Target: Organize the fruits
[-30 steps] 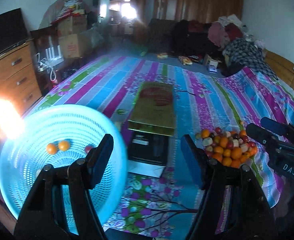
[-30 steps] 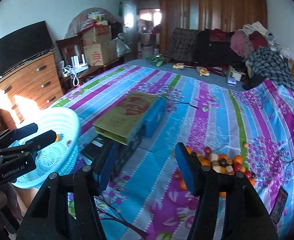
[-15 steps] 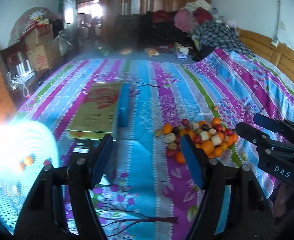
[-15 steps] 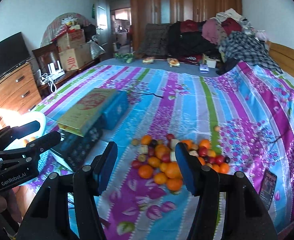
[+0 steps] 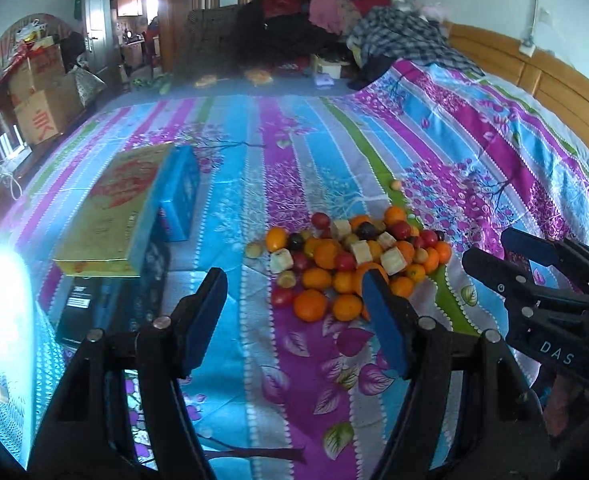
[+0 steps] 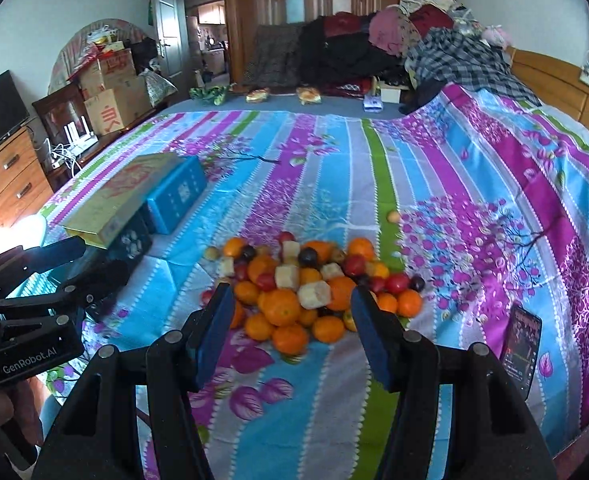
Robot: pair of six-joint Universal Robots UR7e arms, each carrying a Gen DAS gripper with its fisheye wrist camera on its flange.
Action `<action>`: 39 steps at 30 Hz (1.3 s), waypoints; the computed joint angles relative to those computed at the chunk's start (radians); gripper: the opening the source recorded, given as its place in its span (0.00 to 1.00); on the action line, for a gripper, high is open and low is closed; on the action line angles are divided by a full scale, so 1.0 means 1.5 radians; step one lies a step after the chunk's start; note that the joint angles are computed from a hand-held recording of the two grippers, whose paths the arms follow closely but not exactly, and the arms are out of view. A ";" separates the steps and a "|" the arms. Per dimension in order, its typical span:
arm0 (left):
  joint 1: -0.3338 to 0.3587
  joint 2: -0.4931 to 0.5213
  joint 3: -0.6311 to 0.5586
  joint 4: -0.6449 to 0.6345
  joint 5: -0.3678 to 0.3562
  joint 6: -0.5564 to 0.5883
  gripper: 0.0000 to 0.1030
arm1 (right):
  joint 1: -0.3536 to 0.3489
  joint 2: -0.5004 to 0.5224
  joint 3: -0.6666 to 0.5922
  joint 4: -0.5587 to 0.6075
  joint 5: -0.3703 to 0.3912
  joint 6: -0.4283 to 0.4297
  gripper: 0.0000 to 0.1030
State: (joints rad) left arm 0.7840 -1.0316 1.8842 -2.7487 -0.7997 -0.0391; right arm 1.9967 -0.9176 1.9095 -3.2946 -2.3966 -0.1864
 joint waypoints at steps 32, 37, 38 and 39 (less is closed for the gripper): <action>0.061 0.059 -0.012 0.080 -0.027 -0.087 0.69 | -0.118 -0.019 0.107 -0.005 0.015 0.035 0.62; 0.071 0.069 -0.009 0.067 -0.024 -0.087 0.69 | -0.144 -0.009 0.123 -0.044 0.045 0.006 0.62; 0.074 0.074 -0.008 0.055 -0.021 -0.082 0.69 | -0.150 -0.004 0.125 -0.056 0.054 -0.007 0.62; 0.077 0.078 -0.008 0.046 -0.018 -0.079 0.69 | -0.157 0.002 0.126 -0.074 0.065 -0.026 0.62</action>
State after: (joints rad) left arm 0.8999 -0.9148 1.8726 -2.6801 -0.8274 -0.1569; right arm 1.7617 -0.9143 2.0986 -3.4063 -2.2987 -0.2248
